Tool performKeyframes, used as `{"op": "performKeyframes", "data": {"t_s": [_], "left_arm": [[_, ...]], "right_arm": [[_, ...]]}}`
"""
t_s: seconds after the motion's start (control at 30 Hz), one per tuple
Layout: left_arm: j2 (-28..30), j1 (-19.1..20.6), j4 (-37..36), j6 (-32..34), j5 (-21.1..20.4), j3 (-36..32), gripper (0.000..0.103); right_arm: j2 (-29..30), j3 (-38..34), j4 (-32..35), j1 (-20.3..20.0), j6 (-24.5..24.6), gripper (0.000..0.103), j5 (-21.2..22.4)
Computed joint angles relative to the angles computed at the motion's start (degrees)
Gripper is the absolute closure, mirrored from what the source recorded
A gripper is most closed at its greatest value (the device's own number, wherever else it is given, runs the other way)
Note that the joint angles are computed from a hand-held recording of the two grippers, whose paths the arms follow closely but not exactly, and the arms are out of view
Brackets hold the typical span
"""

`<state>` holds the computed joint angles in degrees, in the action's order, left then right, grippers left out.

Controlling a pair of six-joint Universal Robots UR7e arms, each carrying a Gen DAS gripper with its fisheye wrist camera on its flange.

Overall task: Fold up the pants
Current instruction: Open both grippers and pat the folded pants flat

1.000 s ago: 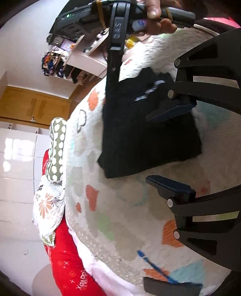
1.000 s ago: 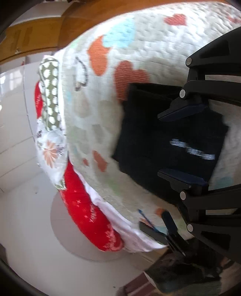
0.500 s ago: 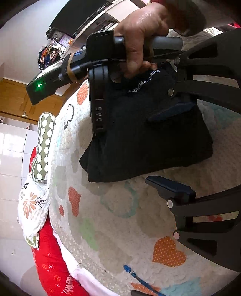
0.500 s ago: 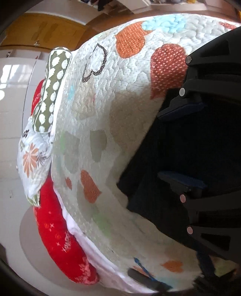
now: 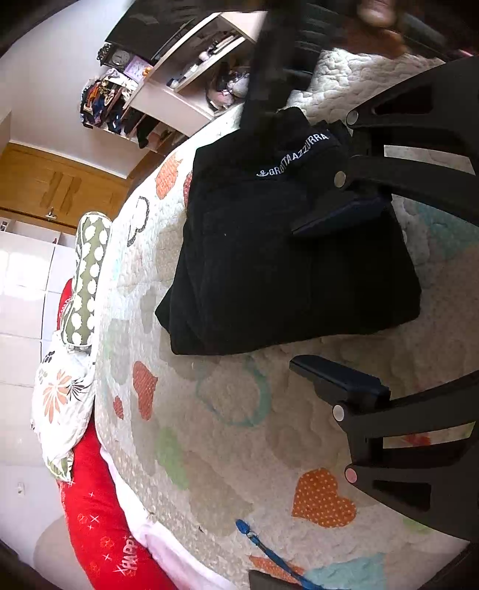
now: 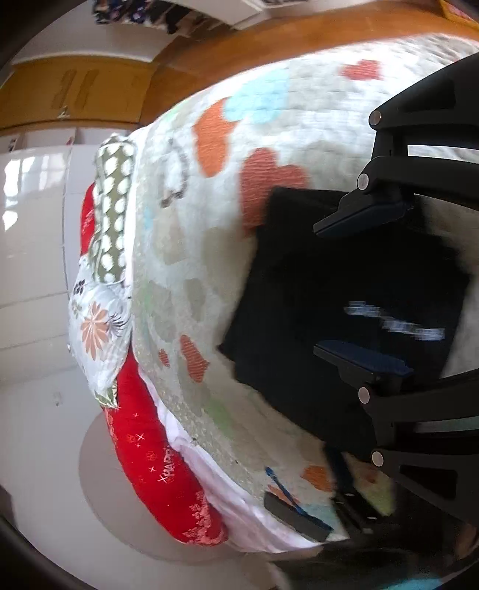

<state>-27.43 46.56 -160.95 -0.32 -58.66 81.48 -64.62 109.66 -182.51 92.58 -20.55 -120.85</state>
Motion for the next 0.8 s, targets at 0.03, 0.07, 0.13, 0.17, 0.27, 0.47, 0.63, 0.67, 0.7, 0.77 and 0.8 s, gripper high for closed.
{"op": "performKeyframes", "data": {"t_s": [0.03,0.07,0.13,0.17,0.27,0.47,0.63,0.67,0.7,0.77,0.8], "left_arm": [[0.04,-0.13,-0.05,-0.03,0.38,0.05,0.037],[0.03,-0.24,0.02,-0.07,0.59,0.11,0.037],[-0.03,-0.5,0.28,-0.21,1.1,0.25,0.037],[-0.03,-0.69,0.42,-0.23,1.55,0.27,0.037],[-0.71,-1.26,0.63,-0.37,2.31,0.8,0.037],[-1.94,-1.96,-0.33,-0.61,3.14,2.35,0.037],[-2.78,-2.39,-1.31,-0.98,3.52,3.85,0.037],[-2.97,-2.46,-1.45,-1.2,3.63,4.17,0.037],[-3.11,-2.51,-1.58,-1.35,3.75,4.39,0.037],[-3.39,-2.6,-1.97,-1.61,4.09,4.85,0.037],[-3.55,-2.66,-2.17,-1.83,4.25,5.15,0.037]], "right_arm": [[0.06,0.98,0.15,-0.39,0.6,0.047,-0.67],[0.57,1.62,-0.75,-0.55,0.31,0.047,-1.73],[1.88,3.13,-5.94,-0.42,-2.37,0.045,-4.21],[1.28,3.66,-5.82,-0.56,-1.75,0.044,-3.67],[-1.91,5.03,-3.48,-0.93,2.14,0.045,-0.09],[-4.38,8.0,-7.45,-0.36,4.4,0.044,0.76],[-5.11,8.55,-6.92,-0.8,6.62,0.042,1.24],[-5.19,8.66,-7.02,-0.86,6.64,0.041,1.32],[-5.33,8.91,-7.13,-0.84,6.86,0.039,1.52],[-5.61,9.37,-7.3,-0.77,7.73,0.038,1.82],[-5.68,9.62,-7.5,-0.65,8.03,0.038,1.78]]}}
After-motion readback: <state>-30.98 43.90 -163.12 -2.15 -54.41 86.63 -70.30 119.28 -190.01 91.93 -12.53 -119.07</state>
